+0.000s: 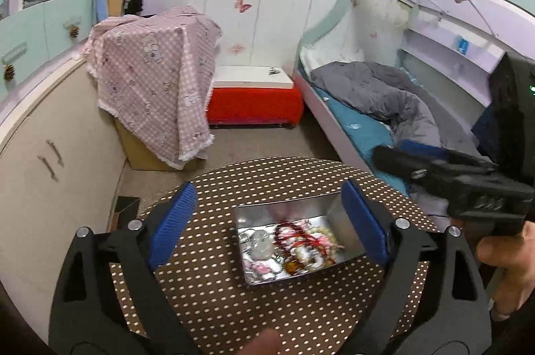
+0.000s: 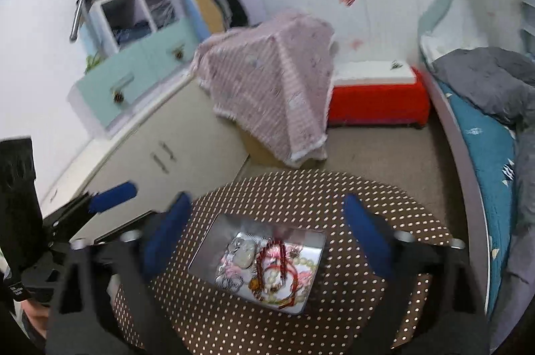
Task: Organize jewelry
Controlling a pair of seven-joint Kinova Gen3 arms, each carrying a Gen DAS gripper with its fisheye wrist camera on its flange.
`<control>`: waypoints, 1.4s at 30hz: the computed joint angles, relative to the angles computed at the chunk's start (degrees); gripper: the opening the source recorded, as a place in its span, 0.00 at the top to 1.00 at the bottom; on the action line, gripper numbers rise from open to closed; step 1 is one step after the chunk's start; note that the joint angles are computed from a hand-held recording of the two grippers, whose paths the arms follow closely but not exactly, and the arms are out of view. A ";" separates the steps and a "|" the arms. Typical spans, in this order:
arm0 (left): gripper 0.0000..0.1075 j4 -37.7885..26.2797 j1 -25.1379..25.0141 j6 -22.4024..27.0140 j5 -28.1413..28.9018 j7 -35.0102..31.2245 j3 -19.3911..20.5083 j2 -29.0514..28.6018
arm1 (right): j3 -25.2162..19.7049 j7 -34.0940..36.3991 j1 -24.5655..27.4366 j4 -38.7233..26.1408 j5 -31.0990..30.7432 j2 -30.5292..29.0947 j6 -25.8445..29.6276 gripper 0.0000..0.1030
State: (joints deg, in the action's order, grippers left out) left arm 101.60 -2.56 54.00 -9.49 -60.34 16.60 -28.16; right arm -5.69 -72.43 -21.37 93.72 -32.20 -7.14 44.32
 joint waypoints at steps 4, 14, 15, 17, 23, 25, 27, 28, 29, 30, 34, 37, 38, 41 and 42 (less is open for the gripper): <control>0.17 -0.78 -2.98 2.62 -2.01 2.41 2.71 -2.35 | -0.12 -2.69 0.57 -0.15 1.63 -1.45 0.13 0.08; 0.13 -4.26 -9.03 8.43 -4.44 4.03 9.65 -9.05 | 0.68 -5.92 -0.72 2.17 4.74 -8.66 0.83 0.08; 0.12 -4.51 -9.70 9.02 -4.13 4.16 10.30 -10.05 | 0.72 -6.28 -0.85 2.71 5.10 -9.73 0.84 0.08; 0.12 -4.74 -10.76 10.00 -3.40 3.95 10.94 -12.17 | 0.45 -7.40 -0.92 3.95 6.21 -12.14 0.59 0.08; 0.11 -5.92 -14.82 13.76 -0.32 2.88 12.39 -19.00 | -2.91 -12.92 0.38 7.03 12.32 -19.34 0.06 0.08; 0.11 -6.47 -15.94 15.10 1.13 2.29 12.36 -21.12 | -4.60 -15.31 1.27 7.81 14.59 -21.77 0.25 0.08; 0.11 -7.39 -17.59 16.55 2.22 1.83 12.51 -23.86 | -5.61 -17.01 1.77 8.64 16.38 -24.25 0.17 0.08; 0.11 -7.70 -18.14 17.00 2.75 1.16 12.31 -24.60 | -6.40 -18.16 2.42 8.96 17.30 -25.40 0.30 0.08; 0.11 -8.54 -18.49 17.93 3.21 0.39 12.28 -25.74 | -7.11 -19.35 3.11 9.40 18.15 -27.05 0.42 0.08; 0.11 -9.12 -19.07 18.51 3.62 -0.33 12.19 -26.81 | -7.25 -20.00 3.10 9.97 18.62 -28.40 0.29 0.08; 0.10 -12.44 -22.04 22.25 5.23 -3.09 11.55 -30.11 | -8.80 -22.80 4.41 11.59 20.60 -33.06 1.13 0.08; 0.10 -15.14 -24.36 25.58 6.35 -5.00 10.93 -32.74 | -9.10 -23.94 4.18 13.18 20.93 -36.61 1.31 0.08; 0.10 -16.04 -24.97 26.56 6.85 -5.66 10.64 -33.41 | -9.48 -24.29 4.39 13.73 21.18 -38.05 1.58 0.08; 0.10 -17.70 -26.37 28.53 8.22 -7.30 9.33 -35.45 | -10.46 -24.83 4.88 14.51 21.74 -40.88 2.68 0.08; 0.10 -18.20 -26.75 29.26 8.57 -7.88 8.88 -35.97 | -10.52 -24.89 4.68 14.73 21.68 -41.78 3.09 0.08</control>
State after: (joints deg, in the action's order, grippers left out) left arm 83.40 -29.30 83.26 -0.92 -68.21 25.48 -64.13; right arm -16.20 -97.32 -16.69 108.45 -10.52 -48.92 47.41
